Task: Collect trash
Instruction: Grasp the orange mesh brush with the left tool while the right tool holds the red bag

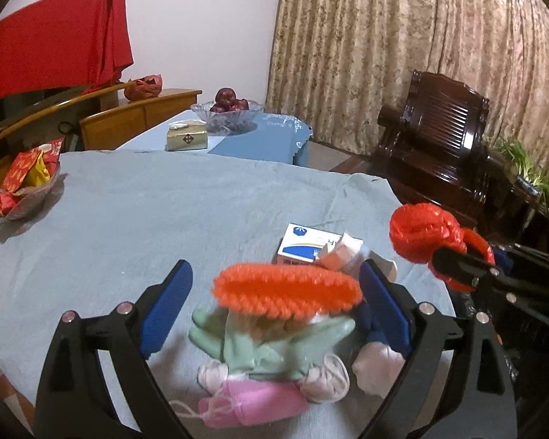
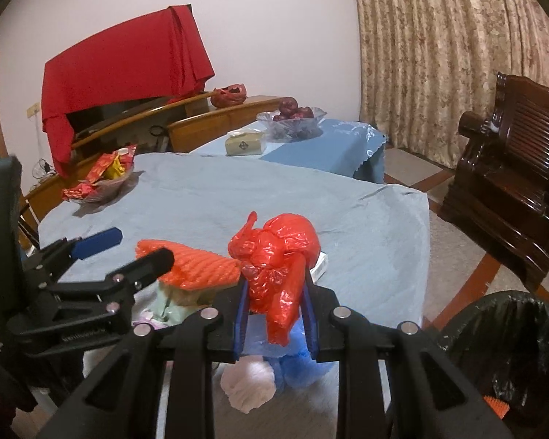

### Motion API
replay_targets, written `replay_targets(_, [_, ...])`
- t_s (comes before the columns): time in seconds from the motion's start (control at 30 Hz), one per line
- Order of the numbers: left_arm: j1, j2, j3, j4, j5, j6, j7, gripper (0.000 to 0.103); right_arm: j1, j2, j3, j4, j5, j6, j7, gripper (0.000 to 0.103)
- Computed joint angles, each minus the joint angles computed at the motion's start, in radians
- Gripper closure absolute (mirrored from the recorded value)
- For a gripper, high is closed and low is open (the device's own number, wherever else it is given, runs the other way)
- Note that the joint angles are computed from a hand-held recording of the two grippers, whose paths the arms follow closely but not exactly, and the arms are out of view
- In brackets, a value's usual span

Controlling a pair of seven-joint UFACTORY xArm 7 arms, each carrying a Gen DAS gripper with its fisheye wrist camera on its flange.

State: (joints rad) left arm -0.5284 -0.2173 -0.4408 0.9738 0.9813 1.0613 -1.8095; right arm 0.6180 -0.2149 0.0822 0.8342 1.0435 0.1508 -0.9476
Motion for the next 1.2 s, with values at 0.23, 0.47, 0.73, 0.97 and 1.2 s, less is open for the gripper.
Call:
replay_targets(0.23, [0.017, 0.015, 0.053, -0.032, -0.094, -0.090, 0.026, 0.013, -0.020, 0.035, 0.017, 0.012, -0.006, 0.017, 0.008, 0.078])
replay_targets(0.47, [0.050, -0.017, 0.043, -0.091, -0.097, -0.176, -0.031, 0.047, -0.040, 0.044, 0.032, 0.007, -0.011, 0.035, 0.013, 0.078])
replay_targets(0.73, [0.055, -0.022, -0.002, -0.065, -0.032, -0.107, -0.048, 0.090, -0.039, 0.026, 0.032, -0.003, 0.003, 0.033, 0.003, 0.078])
replay_targets(0.97, [0.017, -0.026, -0.049, 0.008, 0.032, 0.041, -0.025, 0.091, -0.015, -0.024, 0.007, -0.011, 0.048, 0.033, -0.033, 0.078])
replay_targets(1.2, [-0.033, 0.014, -0.065, 0.094, 0.072, 0.115, 0.018, 0.091, -0.005, -0.114, -0.027, -0.051, 0.049, 0.032, -0.009, 0.078])
